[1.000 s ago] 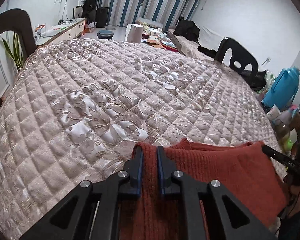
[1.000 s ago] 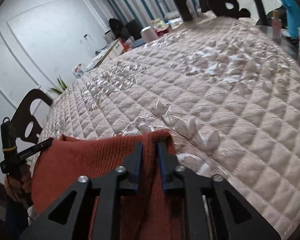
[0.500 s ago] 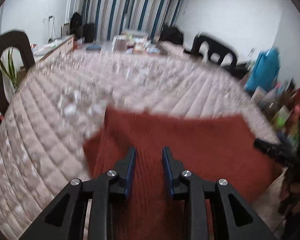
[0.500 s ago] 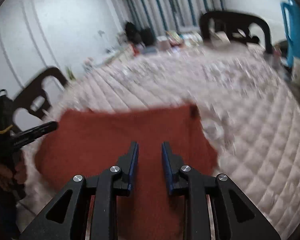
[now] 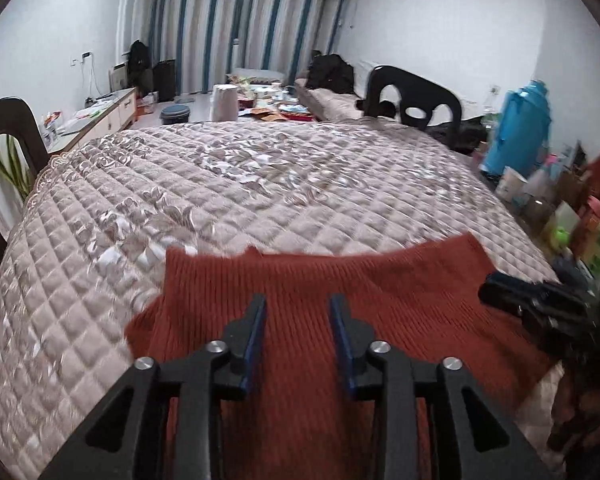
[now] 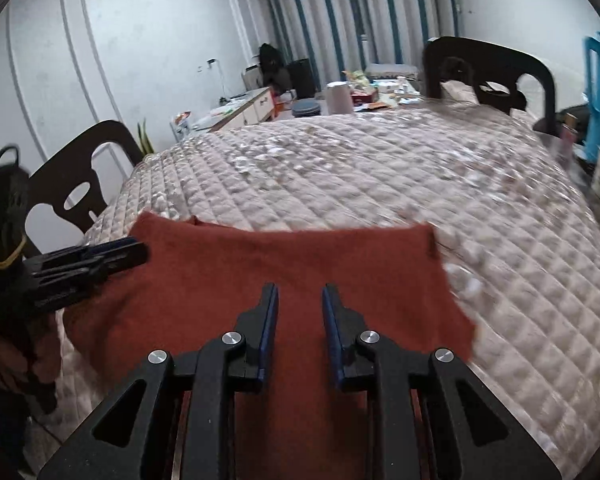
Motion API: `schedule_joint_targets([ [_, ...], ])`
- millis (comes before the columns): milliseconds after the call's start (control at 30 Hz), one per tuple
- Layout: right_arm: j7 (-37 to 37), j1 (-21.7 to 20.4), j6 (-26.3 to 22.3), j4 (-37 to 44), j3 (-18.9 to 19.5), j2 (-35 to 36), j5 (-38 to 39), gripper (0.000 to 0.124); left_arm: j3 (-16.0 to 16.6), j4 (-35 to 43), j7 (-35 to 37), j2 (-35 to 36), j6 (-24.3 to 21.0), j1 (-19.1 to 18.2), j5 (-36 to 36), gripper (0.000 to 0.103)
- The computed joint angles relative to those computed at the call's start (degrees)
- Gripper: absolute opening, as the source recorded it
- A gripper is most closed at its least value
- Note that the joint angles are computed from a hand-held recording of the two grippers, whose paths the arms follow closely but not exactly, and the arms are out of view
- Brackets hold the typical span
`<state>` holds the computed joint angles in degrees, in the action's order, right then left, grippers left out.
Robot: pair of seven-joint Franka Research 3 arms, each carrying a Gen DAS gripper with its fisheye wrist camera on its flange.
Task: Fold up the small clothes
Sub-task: 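Open both grippers and withdraw them from the folded sweater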
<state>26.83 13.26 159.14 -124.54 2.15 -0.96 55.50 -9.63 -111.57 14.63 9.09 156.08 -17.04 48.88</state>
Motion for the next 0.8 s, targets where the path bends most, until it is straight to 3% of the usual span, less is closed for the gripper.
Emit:
schedule_joint_targets([
  [67,2.04,0.20,0.50,2.36,0.34,2.52,-1.06,0.023,-0.22,2.31,2.60,2.36,-2.25,0.73,-4.23,0.039],
  [133,9.20,0.14,2.88,3.42,0.25,4.63,-7.84,0.023,0.18,3.88,4.66,4.09,-5.74,0.60,-7.79,0.039],
  [200,18.40,0.18,3.32,5.14,-1.11,7.24,-14.94,0.023,0.89,2.19,3.18,3.46,-2.51,0.76,-6.07,0.039],
  [267,14.30,-3.37,-0.45,6.37,0.91,7.42,-7.76,0.023,0.95,0.58,2.73,2.16,-1.48,0.70,-6.11,0.039],
  [400,9.59,-3.83,1.91,2.37,1.30,3.44,-4.28,0.023,0.76,-2.88,-1.37,-1.58,-1.87,-0.35,-1.02,0.039],
  [567,3.79,-2.35,3.24,-5.78,-0.28,-4.51,-0.56,0.023,-1.36,-10.15,-7.54,-8.17,-0.55,0.40,4.11,0.040],
  [667,0.58,-0.59,4.38,-10.24,-2.15,-8.35,1.72,0.024,-3.23,-14.37,-11.93,-12.08,0.96,1.31,8.39,0.048],
  [733,-0.62,0.18,5.85,-12.09,-2.85,-9.27,1.31,0.025,-4.10,-15.76,-12.26,-12.61,2.58,2.06,9.33,0.053],
  [800,-0.95,0.62,5.57,-12.07,-3.65,-8.72,0.81,0.026,-4.81,-15.50,-10.66,-11.91,0.59,2.19,7.13,0.053],
])
